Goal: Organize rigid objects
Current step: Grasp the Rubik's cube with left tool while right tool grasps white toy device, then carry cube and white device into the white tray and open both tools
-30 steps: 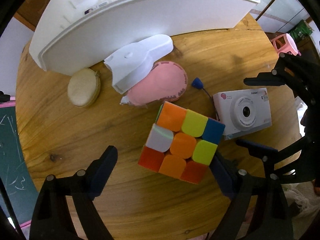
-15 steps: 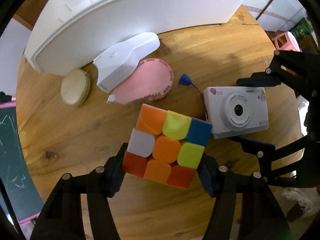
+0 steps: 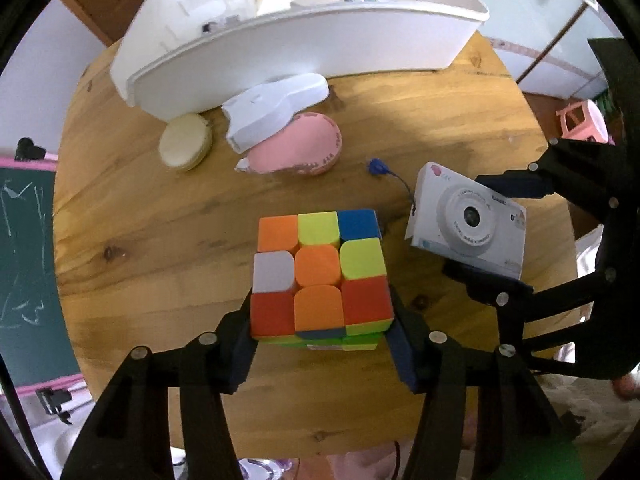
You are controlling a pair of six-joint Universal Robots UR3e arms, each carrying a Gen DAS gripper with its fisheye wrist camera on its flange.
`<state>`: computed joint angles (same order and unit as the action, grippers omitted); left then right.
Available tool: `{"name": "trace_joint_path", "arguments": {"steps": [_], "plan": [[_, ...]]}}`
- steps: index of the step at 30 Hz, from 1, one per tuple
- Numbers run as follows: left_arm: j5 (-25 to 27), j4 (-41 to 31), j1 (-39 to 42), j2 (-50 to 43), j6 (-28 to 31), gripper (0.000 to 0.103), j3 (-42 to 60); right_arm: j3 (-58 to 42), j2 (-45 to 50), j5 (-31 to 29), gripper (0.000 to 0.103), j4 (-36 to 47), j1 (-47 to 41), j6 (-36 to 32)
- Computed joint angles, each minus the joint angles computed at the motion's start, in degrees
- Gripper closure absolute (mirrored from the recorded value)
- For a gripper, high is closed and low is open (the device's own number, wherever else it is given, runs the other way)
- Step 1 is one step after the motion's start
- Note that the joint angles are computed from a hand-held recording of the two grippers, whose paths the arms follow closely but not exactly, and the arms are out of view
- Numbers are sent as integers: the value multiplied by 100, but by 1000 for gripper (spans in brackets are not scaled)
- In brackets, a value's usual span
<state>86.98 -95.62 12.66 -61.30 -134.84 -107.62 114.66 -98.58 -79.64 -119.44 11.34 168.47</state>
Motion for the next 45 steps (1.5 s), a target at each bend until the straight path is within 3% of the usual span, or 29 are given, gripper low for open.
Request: {"name": "trace_joint_path", "arguments": {"steps": [8, 11, 21, 27, 37, 45], "plan": [[-270, -773, 263, -37, -13, 43, 1138, -429, -801, 337, 41, 803, -350, 183], [-280, -464, -206, -586, -509, 43, 1624, -798, -993, 607, 41, 1166, -694, 219], [-520, -748, -553, -2232, -662, 43, 4708, -2860, -405, 1196, 41, 1894, -1545, 480], [-622, -521, -919, -3635, -929, 43, 6078, -4376, 776, 898, 41, 1918, -1621, 1005], [-630, -604, -1330, -5801, -1252, 43, 7570, -7091, 3724, 181, 41, 2477, -1585, 1972], [-727, -1373, -1366, -7441, -1412, 43, 9268, -8322, 5247, -372, 41, 2848, -1416, 2596]]}}
